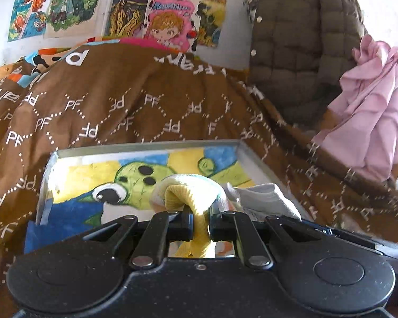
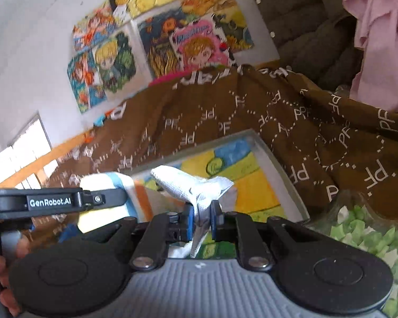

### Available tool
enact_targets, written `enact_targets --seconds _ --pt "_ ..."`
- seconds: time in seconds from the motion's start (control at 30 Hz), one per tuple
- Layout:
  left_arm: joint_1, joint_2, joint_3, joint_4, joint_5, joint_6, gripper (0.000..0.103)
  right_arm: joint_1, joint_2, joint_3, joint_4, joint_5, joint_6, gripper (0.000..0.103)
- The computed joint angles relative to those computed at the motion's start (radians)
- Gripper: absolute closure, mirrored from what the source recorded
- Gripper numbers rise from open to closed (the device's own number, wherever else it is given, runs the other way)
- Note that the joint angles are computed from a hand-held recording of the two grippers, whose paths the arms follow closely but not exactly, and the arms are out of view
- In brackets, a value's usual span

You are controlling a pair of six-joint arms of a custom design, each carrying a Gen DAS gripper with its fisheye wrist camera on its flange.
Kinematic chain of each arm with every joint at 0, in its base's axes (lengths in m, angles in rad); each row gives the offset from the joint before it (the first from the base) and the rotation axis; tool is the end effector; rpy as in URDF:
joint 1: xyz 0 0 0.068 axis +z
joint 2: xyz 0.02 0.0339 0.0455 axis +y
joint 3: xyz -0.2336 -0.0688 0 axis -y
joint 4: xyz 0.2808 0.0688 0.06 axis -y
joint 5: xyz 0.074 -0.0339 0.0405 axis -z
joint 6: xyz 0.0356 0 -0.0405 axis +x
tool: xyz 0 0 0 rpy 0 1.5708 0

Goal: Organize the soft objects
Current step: 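Lift the striped towel and white cloth and carry both over the cartoon tray, then open both tools to drop the towel and white cloth into the tray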

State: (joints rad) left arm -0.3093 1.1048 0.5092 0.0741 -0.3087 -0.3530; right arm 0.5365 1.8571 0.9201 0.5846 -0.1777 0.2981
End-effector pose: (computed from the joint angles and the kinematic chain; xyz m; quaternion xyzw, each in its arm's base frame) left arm 0.2650 -0.0733 0.1606 -0.0957 0.8533 -0.0351 0.5113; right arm 0.3431 0.2114 0.1092 -0.1476 0.8050 0.2975 0.4915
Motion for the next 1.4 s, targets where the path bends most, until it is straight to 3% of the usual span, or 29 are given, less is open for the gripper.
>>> enact_targets --seconds 0.2,0.43,0.73,0.9,1.1,1.4 --pt "0.016 0.071 0.043 -0.074 -0.025 -0.014 0.092 0.029 -0.010 -0.009 -0.035 0.048 -0.031 0.089" --pt "0.046 0.075 0.029 -0.088 0.018 -0.036 0.090 0.044 -0.017 -0.007 -0.059 0.072 -0.053 0.086" --pt "0.020 0.054 0.008 -0.092 -0.010 -0.068 0.080 0.054 -0.034 -0.011 -0.077 0.088 -0.080 0.077" --pt "0.010 0.024 -0.008 -0.115 -0.026 -0.098 0.059 0.056 -0.051 -0.013 -0.095 0.098 -0.090 0.069" --pt "-0.018 -0.059 -0.031 -0.175 -0.076 -0.130 0.041 0.056 -0.096 -0.027 -0.112 0.103 -0.095 0.057" --pt "-0.109 -0.266 -0.041 -0.337 -0.234 -0.186 0.025 0.053 -0.268 -0.091 -0.159 0.128 -0.114 0.036"
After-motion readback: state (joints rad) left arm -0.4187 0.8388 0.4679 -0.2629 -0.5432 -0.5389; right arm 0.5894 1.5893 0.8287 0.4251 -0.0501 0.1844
